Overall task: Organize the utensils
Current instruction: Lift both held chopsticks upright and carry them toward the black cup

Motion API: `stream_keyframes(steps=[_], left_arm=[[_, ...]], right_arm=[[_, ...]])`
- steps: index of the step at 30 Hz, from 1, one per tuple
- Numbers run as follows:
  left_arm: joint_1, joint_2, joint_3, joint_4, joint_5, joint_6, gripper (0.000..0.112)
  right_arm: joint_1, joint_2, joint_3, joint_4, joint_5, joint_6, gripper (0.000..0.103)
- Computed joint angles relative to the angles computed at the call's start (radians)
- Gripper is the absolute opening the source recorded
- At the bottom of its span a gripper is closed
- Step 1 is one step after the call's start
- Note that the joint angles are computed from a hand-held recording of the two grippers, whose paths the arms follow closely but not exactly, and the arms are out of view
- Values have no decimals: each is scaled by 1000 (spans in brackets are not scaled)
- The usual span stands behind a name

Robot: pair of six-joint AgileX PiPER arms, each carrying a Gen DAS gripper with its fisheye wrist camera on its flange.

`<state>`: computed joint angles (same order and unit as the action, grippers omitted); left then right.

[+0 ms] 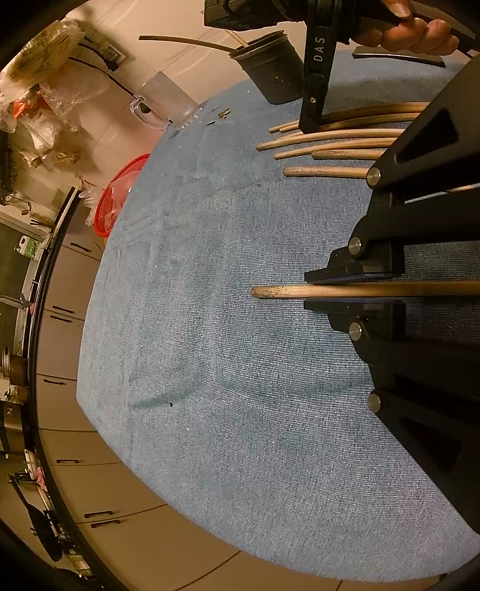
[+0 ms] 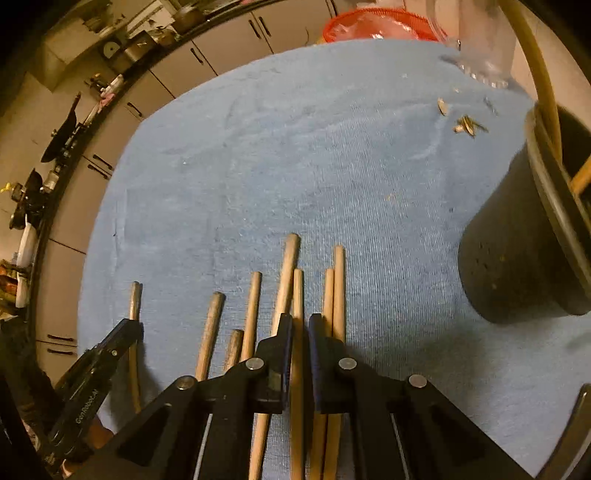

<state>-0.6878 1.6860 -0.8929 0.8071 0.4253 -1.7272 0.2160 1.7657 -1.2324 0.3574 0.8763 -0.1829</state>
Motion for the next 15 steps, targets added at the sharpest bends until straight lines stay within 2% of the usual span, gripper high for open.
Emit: stream_keyframes(steps=[3, 6, 10, 13, 15], left_arm=[[0, 2, -2, -3, 1, 2, 8], [10, 2, -7, -32, -8, 27, 8], [35, 15, -42, -140, -2, 137, 8], [26, 37, -78, -144, 30, 160, 7], [34, 31, -63, -148, -25, 171, 7]], right_arm=[[15, -2, -6, -41, -3, 21, 9], [84, 34, -49, -178, -23, 117, 9], [154, 90, -142, -311, 27, 199, 9], [160, 100, -150, -295, 15, 201, 7], [133, 78, -119, -238, -13, 161, 6]])
